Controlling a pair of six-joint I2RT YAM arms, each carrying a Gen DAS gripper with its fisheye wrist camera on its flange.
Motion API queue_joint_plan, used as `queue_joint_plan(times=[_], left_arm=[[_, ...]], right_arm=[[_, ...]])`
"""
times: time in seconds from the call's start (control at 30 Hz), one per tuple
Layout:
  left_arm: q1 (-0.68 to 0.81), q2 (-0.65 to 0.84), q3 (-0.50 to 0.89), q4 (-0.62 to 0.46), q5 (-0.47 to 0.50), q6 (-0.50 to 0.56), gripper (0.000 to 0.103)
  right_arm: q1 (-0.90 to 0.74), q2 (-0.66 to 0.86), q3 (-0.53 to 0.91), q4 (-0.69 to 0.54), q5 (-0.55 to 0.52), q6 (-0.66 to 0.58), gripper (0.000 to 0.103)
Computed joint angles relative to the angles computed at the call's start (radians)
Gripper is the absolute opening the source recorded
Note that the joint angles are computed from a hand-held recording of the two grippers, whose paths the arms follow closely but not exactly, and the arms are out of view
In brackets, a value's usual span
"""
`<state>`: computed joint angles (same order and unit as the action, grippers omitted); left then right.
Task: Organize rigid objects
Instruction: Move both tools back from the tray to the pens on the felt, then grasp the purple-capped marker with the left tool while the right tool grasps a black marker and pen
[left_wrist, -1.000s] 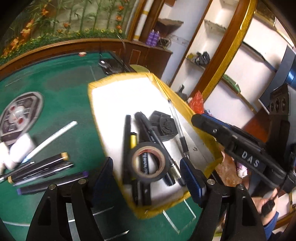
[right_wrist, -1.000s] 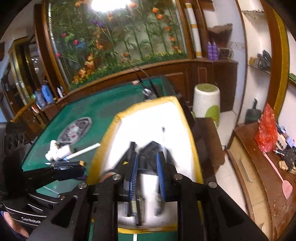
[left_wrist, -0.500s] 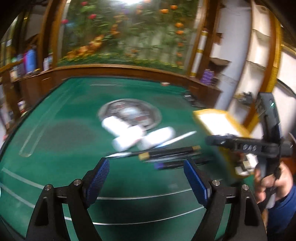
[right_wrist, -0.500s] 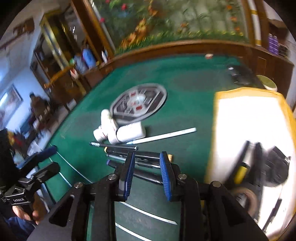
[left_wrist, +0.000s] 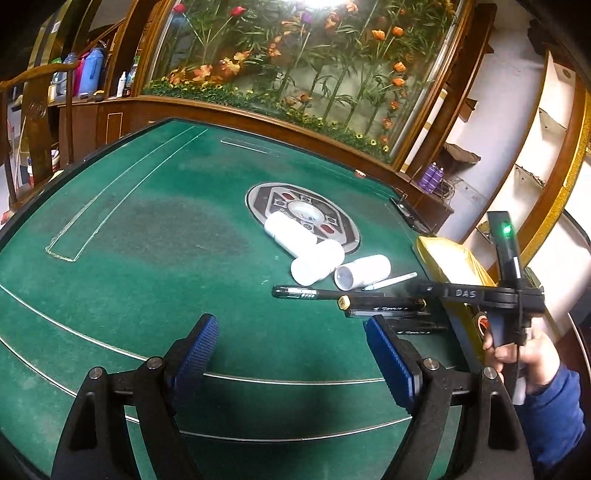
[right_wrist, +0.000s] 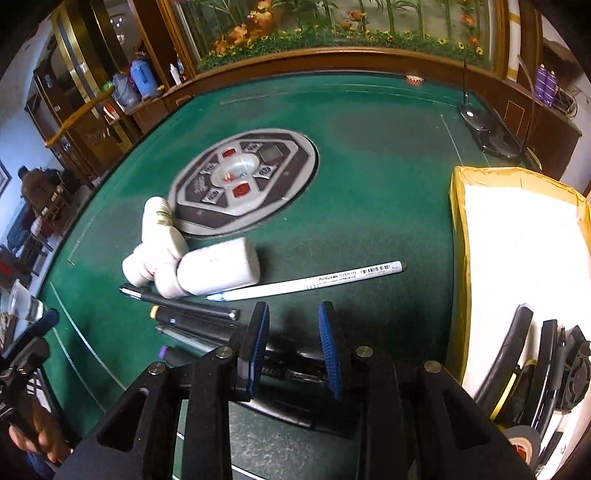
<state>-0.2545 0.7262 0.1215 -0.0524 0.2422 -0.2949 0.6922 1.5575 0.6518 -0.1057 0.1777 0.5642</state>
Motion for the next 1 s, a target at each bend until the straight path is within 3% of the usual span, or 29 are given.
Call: queue_joint_plan(times=[0.33,0.6,0.7,0.77,0.87,1.0], left_arm=[[-0.029,0.006,0.008,-0.008,-0.042,-0.015,0.085],[-0.051,0.034,0.016,-0.01,-0.064,-0.019,0.085],[-0.035,0.047,0.024,-0.027,-0.036,-0.013,0.085],[-0.012,0.042,0.023,-0.045,-0.007,-0.008,0.085],[0.058,0.057,0.022,-0.073,0.073,0.004,0.085],[0.112,0.041,0.017,-0.118,0.133,0.025,0.085]], right_arm=[[-0.027,-0.004,-0.06,0.056,-0.091,0.028,0.027],[0.167,-0.11,-0.185,0.126,-0.126,0.169,0.027],[0.261,-0.091,-0.19,0.191,-0.163,0.208,0.029],[0.309,-0.106,-0.182,0.192,-0.117,0.212,0.029],[0.352,-0.147,-0.147,0.106,-0.018,0.169,0.029],[0.338,-0.107,-0.098,0.045,-0.008,0.083,0.028]])
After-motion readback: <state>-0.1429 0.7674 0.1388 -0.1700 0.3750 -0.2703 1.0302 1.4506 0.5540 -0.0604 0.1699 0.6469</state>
